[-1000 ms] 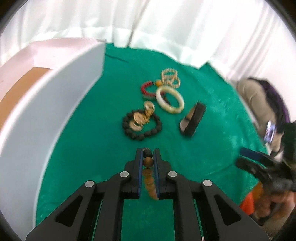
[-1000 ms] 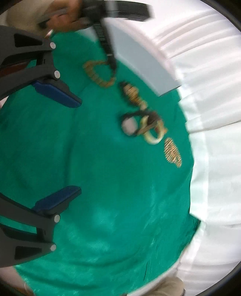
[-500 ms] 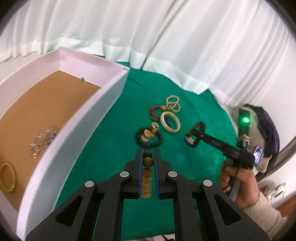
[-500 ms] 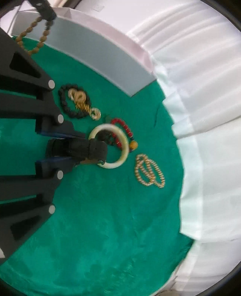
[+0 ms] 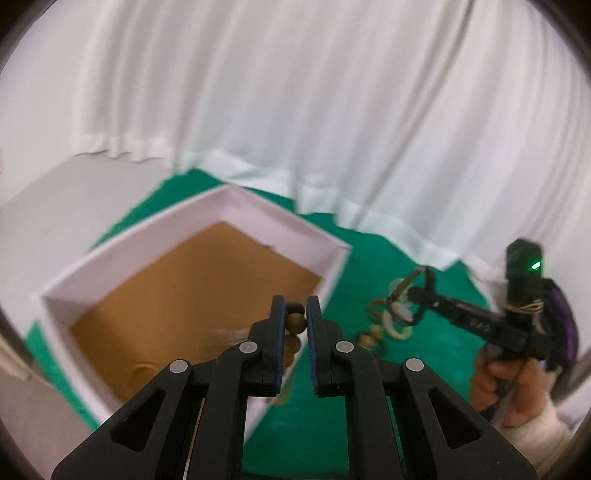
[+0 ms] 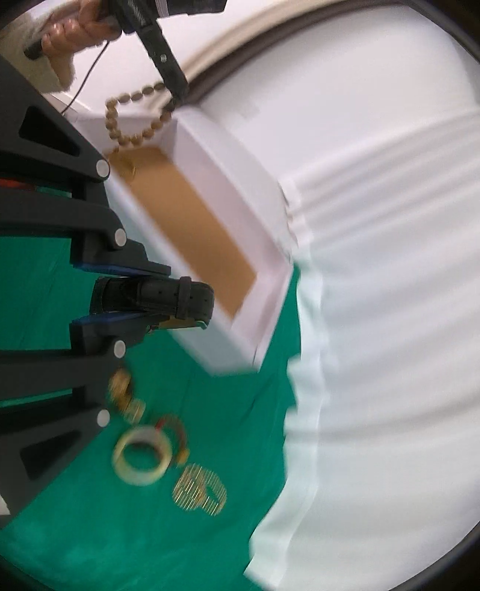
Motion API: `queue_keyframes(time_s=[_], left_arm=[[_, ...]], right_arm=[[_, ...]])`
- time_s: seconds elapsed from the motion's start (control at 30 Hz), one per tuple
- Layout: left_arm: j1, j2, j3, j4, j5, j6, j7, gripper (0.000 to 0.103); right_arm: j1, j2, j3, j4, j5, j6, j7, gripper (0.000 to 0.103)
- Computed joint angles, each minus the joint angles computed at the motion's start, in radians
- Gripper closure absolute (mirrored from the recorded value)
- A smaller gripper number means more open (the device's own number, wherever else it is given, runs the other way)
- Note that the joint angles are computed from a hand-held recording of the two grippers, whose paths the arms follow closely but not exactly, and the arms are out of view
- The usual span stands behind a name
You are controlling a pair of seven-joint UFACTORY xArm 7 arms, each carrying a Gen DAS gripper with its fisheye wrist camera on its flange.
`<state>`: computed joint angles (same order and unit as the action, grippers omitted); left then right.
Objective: Organize jewelry
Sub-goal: 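Carry the bracelet and watch into the white box and open both tools, then withdraw both open tools from the box back over the green cloth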
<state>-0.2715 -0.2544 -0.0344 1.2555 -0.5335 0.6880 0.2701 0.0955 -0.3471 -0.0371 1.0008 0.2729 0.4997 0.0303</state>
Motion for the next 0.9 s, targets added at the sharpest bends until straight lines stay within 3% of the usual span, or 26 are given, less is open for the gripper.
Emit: queue_keyframes(time_s=[0.17, 0.37, 0.63, 0.7, 0.77, 0.9], left_arm=[[0.059, 0.081, -0.002, -0.002, 0.109, -0.009, -0.067, 0.094], [0.091, 0.172, -0.014, -0.012, 0.145, 0.010, -0.083, 0.094], [0.105, 0.161, -0.032, -0.064, 0.226, -0.009, -0.113, 0.091], [0.104, 0.150, -0.032, -0.076, 0.233, -0.017, -0.120, 0.076], [0.104, 0.130, -0.033, -0.095, 0.243, -0.038, -0.132, 0.038], [0.093, 0.094, -0.034, -0.132, 0.262, -0.084, -0.146, 0.028]], right_arm=[[0.052, 0.249, 0.042, 0.228, 0.027, 0.027, -0.044, 0.086], [0.053, 0.505, 0.096, 0.457, -0.134, 0.119, 0.049, 0.086], [0.078, 0.588, 0.103, 0.527, -0.244, 0.170, 0.125, 0.084], [0.083, 0.585, 0.105, 0.531, -0.257, 0.176, 0.138, 0.078], [0.087, 0.562, 0.101, 0.504, -0.277, 0.157, 0.160, 0.047], [0.081, 0.501, 0.106, 0.449, -0.282, 0.134, 0.161, 0.043]])
